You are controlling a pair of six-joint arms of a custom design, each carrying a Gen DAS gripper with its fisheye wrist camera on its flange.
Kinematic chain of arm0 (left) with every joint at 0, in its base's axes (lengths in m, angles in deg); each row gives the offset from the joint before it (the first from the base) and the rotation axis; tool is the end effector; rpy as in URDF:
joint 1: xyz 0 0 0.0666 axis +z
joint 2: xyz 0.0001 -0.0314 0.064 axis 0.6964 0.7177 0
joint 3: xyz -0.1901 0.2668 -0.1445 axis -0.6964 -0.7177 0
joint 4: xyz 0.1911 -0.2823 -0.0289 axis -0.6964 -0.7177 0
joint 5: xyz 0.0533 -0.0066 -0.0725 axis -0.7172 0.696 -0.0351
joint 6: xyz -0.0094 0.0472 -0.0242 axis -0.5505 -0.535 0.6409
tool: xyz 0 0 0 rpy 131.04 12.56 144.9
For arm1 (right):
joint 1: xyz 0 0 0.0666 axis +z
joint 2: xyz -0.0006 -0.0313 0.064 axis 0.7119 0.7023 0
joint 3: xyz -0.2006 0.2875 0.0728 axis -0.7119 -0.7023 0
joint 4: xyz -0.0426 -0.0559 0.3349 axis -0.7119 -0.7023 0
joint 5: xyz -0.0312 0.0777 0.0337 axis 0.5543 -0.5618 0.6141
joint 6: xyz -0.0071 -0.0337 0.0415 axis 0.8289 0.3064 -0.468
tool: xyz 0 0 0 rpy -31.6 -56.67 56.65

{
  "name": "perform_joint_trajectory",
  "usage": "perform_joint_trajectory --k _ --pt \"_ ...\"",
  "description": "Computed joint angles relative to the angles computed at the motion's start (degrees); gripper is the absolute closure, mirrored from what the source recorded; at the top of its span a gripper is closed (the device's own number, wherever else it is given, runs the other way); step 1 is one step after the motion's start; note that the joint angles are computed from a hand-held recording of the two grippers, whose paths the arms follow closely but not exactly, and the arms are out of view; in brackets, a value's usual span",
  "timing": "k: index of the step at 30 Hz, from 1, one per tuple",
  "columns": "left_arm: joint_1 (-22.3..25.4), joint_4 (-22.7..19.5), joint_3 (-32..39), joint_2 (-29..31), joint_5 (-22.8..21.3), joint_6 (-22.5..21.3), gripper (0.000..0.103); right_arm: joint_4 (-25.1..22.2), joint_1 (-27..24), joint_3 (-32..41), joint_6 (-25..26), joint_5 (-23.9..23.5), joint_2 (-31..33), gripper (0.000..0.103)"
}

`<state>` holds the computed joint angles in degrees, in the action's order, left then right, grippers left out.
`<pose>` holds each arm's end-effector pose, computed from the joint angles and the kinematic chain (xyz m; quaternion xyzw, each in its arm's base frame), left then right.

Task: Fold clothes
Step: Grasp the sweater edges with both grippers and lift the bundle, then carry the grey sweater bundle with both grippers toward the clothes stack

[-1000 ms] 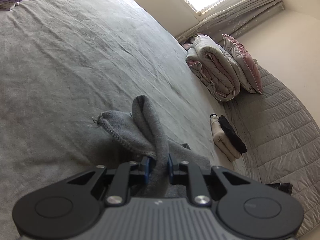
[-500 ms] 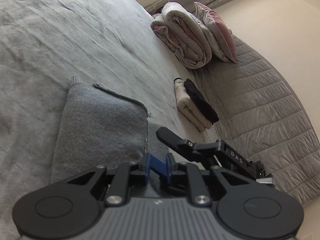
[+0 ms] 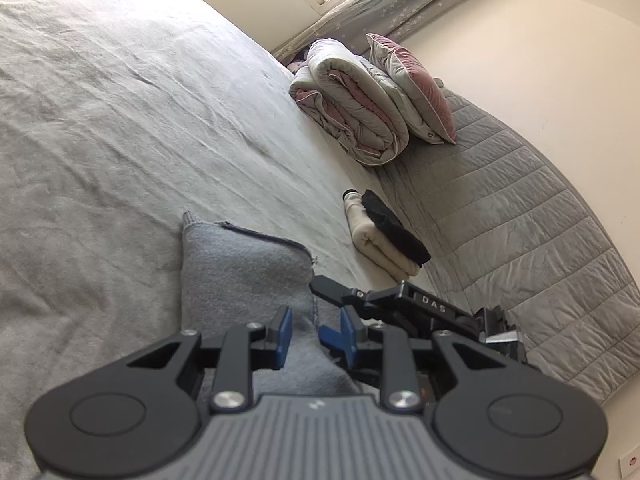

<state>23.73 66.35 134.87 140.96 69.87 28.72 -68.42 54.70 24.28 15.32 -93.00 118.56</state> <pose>0.5627 -0.2227 0.3315 -0.0749 0.8446 -0.3912 0.3577 0.6552 0.1297 0.3063 0.1415 0.8371 0.4745 0.2326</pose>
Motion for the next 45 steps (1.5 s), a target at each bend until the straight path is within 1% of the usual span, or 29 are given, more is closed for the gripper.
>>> perform_joint_trajectory --k 1,2,3,4,5,6,9,11,14,17,20,22,24,28,31,32,33,35,38,40,41,42,45 --pt "0.0 -1.0 -0.2 -0.2 -0.7 -0.9 0.077 -1.4 0.5 0.8 2.0 1.7 0.1 0.051" --pt "0.0 -1.7 -0.6 -0.4 -1.4 -1.7 0.077 -2.6 0.9 1.5 3.9 3.6 0.2 0.055" --pt "0.0 -2.1 -1.0 -0.7 -2.1 -2.5 0.077 -3.6 1.4 2.1 5.8 5.5 0.2 0.064" --pt "0.0 -2.3 -1.2 -0.8 -2.8 -3.2 0.077 -4.1 1.7 2.4 7.0 6.1 0.3 0.071" --pt "-0.1 -2.4 -1.3 -0.9 -3.5 -3.8 0.077 -4.4 1.9 2.6 7.9 6.3 0.4 0.085" --pt "-0.1 -2.6 -1.5 -1.0 -4.2 -4.5 0.077 -3.8 2.0 2.1 8.4 6.1 0.2 0.086" --pt "-0.3 -3.0 -1.8 -1.1 -6.1 -6.6 0.078 0.9 1.4 -1.2 8.0 3.3 -1.5 0.089" --pt "-0.7 -2.5 -1.5 -0.8 -5.4 -8.3 0.081 3.2 0.7 -2.4 7.2 1.4 -2.1 0.09" --pt "-1.5 -1.1 -1.2 -0.4 -3.8 -10.6 0.081 5.9 -0.2 -3.1 5.5 0.1 -2.5 0.09" --pt "-2.2 0.3 -0.6 0.2 -1.9 -12.2 0.081 7.5 -1.3 -3.1 3.3 -0.6 -2.2 0.09" --pt "-3.2 0.9 1.0 1.7 0.1 -13.0 0.081 7.6 -2.1 -2.2 1.4 -0.3 -1.6 0.09" --pt "-3.8 0.0 3.0 3.2 1.4 -13.6 0.081 6.9 -2.4 -1.4 0.6 0.3 -1.2 0.09" --pt "-4.4 -2.0 5.5 4.8 2.3 -14.6 0.081 6.0 -2.8 -1.3 0.7 0.8 -1.1 0.09" --pt "-5.9 -5.8 10.1 8.0 3.1 -17.1 0.081 0.7 -3.2 0.0 3.9 3.7 -0.7 0.09" --pt "-6.3 -6.6 11.6 9.1 3.8 -17.5 0.081 -1.9 -3.3 0.2 5.7 6.3 -0.4 0.09" --pt "-6.4 -6.5 11.5 9.1 3.9 -17.7 0.081 -1.8 -3.4 -0.3 5.3 6.3 -0.6 0.089" --pt "-6.4 -5.9 10.9 8.5 3.7 -18.2 0.081 -1.5 -3.5 -0.9 4.8 6.0 -0.8 0.085" --pt "-6.4 -4.8 9.5 7.4 3.2 -19.0 0.079 -0.1 -3.7 -2.8 4.8 5.5 -2.1 0.085" --pt "-6.4 -3.1 7.5 5.6 2.3 -20.6 0.066 1.6 -4.2 -5.3 5.5 3.0 -3.9 0.084" --pt "-6.6 -2.3 6.1 4.4 0.3 -23.2 0.053 2.8 -4.7 -6.9 5.4 1.2 -4.9 0.079" --pt "-6.8 -2.6 5.8 4.1 -0.5 -24.6 0.052 2.9 -4.8 -7.3 5.5 0.6 -5.1 0.066" --pt "-7.0 -2.9 5.7 3.9 -1.2 -26.0 0.05 2.7 -4.8 -7.4 5.8 0.2 -5.2 0.058" --pt "-7.6 -4.8 6.7 4.0 -2.6 -30.3 0.046 1.8 -4.8 -7.5 6.7 -0.7 -5.3 0.058"
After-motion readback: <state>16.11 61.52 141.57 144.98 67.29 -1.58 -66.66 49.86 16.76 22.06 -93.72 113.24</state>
